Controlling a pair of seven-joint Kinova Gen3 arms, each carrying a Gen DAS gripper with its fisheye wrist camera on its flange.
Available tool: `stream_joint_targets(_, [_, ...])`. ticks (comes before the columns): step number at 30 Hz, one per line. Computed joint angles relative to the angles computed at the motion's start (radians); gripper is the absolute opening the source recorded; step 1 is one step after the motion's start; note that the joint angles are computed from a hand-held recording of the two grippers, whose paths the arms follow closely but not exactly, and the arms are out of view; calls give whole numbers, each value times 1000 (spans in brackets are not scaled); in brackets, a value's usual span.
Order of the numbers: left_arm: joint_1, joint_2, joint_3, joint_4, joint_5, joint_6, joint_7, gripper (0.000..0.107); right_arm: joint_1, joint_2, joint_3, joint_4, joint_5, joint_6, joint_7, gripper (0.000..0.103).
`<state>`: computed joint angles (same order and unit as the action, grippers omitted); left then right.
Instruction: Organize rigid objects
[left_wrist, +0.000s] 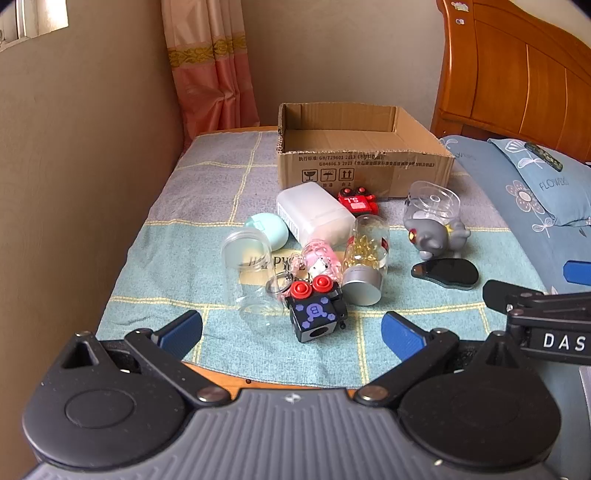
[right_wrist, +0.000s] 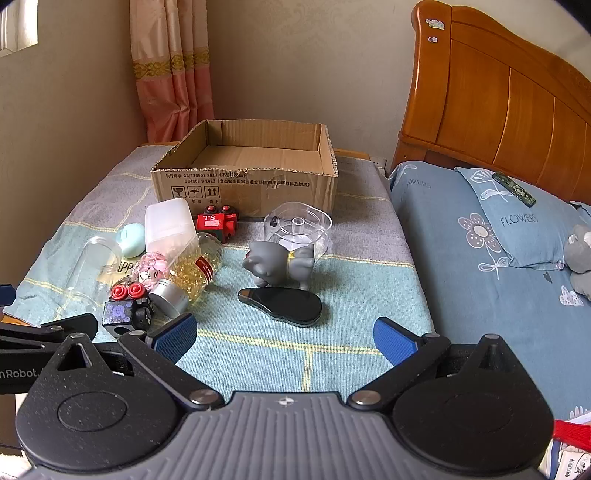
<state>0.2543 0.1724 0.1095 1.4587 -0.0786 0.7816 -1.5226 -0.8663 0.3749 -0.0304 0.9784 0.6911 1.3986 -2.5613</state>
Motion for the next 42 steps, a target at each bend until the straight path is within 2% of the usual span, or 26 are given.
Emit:
stream_joint_targets(13, [0,3,0,-1,-2,-8,-5,102,-4,-6,-1,11,9,-13,-9,103])
stream_joint_targets(28, [-26,18,4,-12,63,-16,-64,102,3,-7,-2,16,11,-31,-13,103])
stream_joint_targets(36, [-30,28,4,-17,74,-38,-92,102,15,-9,0,33,15,-76,-13,103])
stream_joint_targets(39, [-54,39,13,-29,117,-38,-141,102,22,-18,-1,56,23,-110,-15,103])
stream_joint_targets(42, [-100,56,28,-49,206,-18,-222,102,34,-31,-4,86,29,-150,-12,103])
